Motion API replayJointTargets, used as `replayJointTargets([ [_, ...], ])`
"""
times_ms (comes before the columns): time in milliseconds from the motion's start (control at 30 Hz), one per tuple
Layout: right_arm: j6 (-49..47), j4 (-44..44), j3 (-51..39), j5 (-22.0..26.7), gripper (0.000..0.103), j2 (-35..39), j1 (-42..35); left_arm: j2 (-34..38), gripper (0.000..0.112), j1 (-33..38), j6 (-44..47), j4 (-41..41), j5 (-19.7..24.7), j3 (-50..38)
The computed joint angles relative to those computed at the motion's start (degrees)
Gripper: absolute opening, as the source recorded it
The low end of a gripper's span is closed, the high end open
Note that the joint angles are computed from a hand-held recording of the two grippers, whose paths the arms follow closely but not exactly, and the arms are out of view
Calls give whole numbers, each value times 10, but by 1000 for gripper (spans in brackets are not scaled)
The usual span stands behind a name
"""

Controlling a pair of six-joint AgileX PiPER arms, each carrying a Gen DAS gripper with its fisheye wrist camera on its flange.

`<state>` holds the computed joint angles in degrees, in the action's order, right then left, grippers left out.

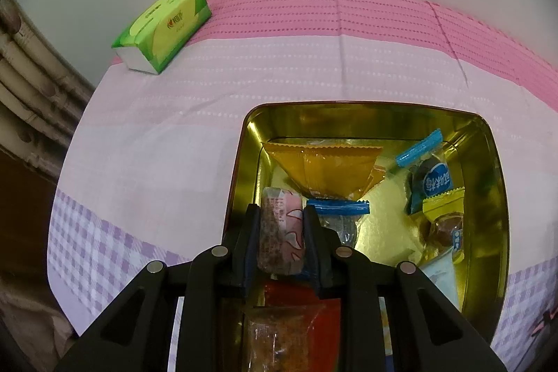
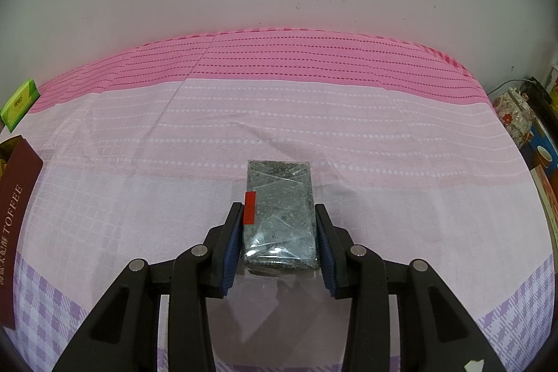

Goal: Organize snacks
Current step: 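Carry the pink-patterned packet into the gold tin and open the left gripper, then carry the grey block package into the gold tin and open the right gripper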

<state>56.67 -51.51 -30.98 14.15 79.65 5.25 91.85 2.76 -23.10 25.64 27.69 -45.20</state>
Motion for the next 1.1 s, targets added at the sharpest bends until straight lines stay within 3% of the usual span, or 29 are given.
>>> replayJointTargets([
  [233, 4, -5, 0, 1, 37, 1, 2, -43, 27, -21, -43, 55, -1, 28],
  [367, 2, -3, -1, 2, 37, 0, 2, -89, 30, -21, -19, 28, 3, 46],
  [467, 0, 0, 1, -2, 37, 0, -2, -130, 35, -13, 50, -28, 19, 54],
  [600, -7, 6, 2, -7, 37, -1, -6, -204, 54, 14, 93, -53, 20, 83],
  [967, -3, 6, 3, -2, 33, -1, -2, -311, 58, 130, 225, -149, 28, 150],
  [1100, -66, 74, -15, 20, 33, 5, 3, -329, 65, 171, 292, -199, 23, 169],
])
